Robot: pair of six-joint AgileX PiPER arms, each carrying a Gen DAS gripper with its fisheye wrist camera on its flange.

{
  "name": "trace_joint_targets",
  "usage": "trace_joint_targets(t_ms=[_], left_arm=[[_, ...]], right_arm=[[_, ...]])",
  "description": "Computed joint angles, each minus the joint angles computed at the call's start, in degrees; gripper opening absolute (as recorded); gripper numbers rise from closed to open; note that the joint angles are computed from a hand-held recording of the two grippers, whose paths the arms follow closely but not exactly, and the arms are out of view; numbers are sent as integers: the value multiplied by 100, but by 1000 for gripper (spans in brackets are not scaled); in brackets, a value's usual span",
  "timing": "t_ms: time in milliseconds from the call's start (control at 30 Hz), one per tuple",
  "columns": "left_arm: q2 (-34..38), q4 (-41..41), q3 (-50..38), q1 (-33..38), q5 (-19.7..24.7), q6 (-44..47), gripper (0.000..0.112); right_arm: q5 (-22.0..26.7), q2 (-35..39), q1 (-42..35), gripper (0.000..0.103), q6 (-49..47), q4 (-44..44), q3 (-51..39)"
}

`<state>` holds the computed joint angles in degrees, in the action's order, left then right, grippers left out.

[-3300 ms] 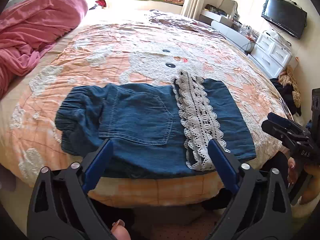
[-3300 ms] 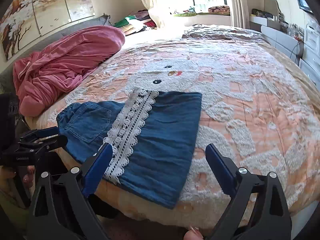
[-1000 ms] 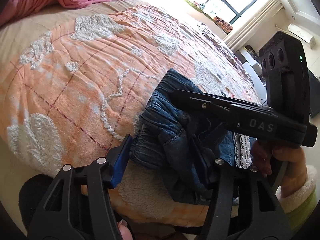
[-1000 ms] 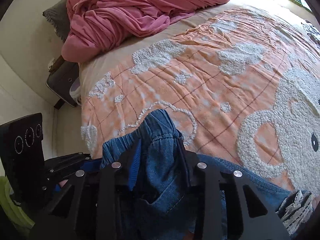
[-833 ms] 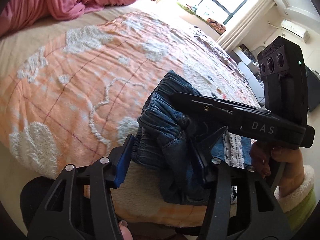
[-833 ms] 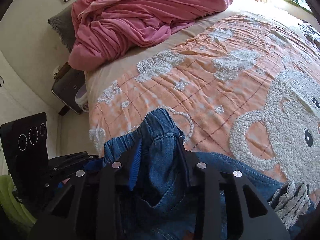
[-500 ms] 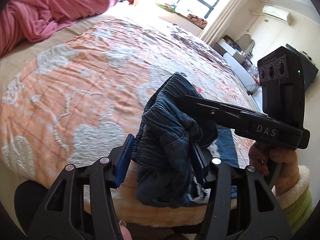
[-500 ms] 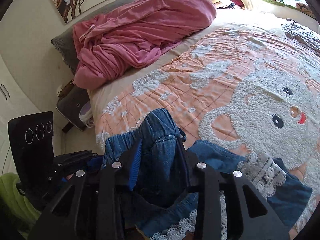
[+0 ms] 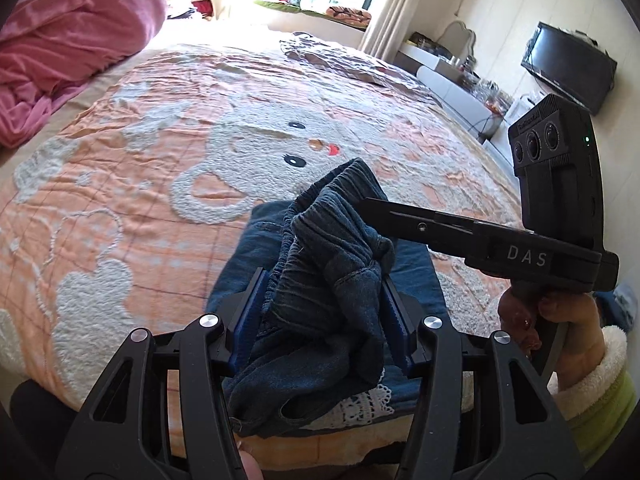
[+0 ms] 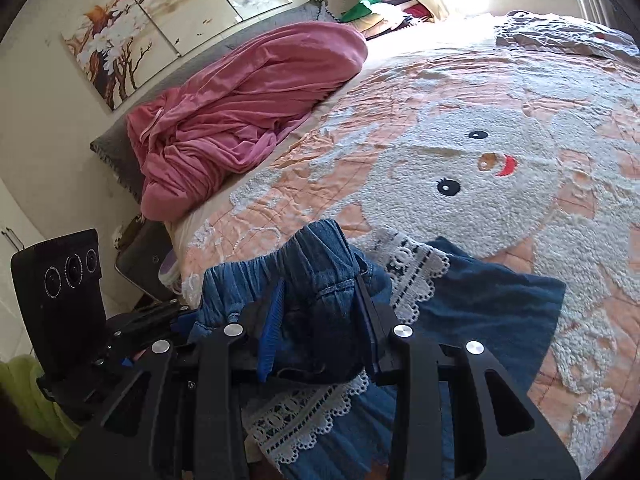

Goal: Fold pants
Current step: 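Fold the waistband over onto the denim with the right gripper and release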

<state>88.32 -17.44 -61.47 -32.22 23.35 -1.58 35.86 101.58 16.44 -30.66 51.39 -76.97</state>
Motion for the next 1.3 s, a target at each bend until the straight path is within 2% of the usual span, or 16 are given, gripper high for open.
trace_joint_targets(t_ms=[167, 267, 400, 633, 767, 833, 933, 1100, 1200, 1233, 1267, 1300], left_arm=[[66, 637, -7, -279, -47, -653, 46], [-9, 639, 43, -373, -73, -664, 50], [-132, 717, 179, -599, -250, -634, 56], [35, -814, 244, -878, -151, 920, 63], [124, -1240, 409, -1044, -223, 1548, 67], [61, -1711, 551, -993, -273, 2085, 68], [-204, -2844, 755, -657, -99, 3219, 69], [-637, -2556, 948, -342, -181, 3120, 71], [-540, -2609, 871, -244, -142, 3182, 71], [-457, -2698, 828, -260, -137, 3251, 70], [-359, -2813, 773, -283, -112, 3352, 67], [-298, -2965, 747, -279, -59, 3502, 59]], right_arm=[[-7, -273, -381, 35, -681, 822, 681], [29, -470, -604, 55, -958, 1281, 1068], [29, -747, -795, 60, -1050, 1576, 1466], [-169, -1033, -775, 69, -342, 858, 1608], [-209, -1026, -638, 74, 181, 290, 1520], [-171, -976, -569, 77, 452, 35, 1430], [-125, -907, -458, 84, 692, -133, 1297], [6, -637, -260, 90, 1373, -678, 874], [273, -305, -202, 88, 2197, -1288, 496], [381, -193, -231, 82, 2128, -1175, 423], [465, -91, -282, 61, 1888, -922, 389], [472, -38, -304, 51, 1771, -769, 396]])
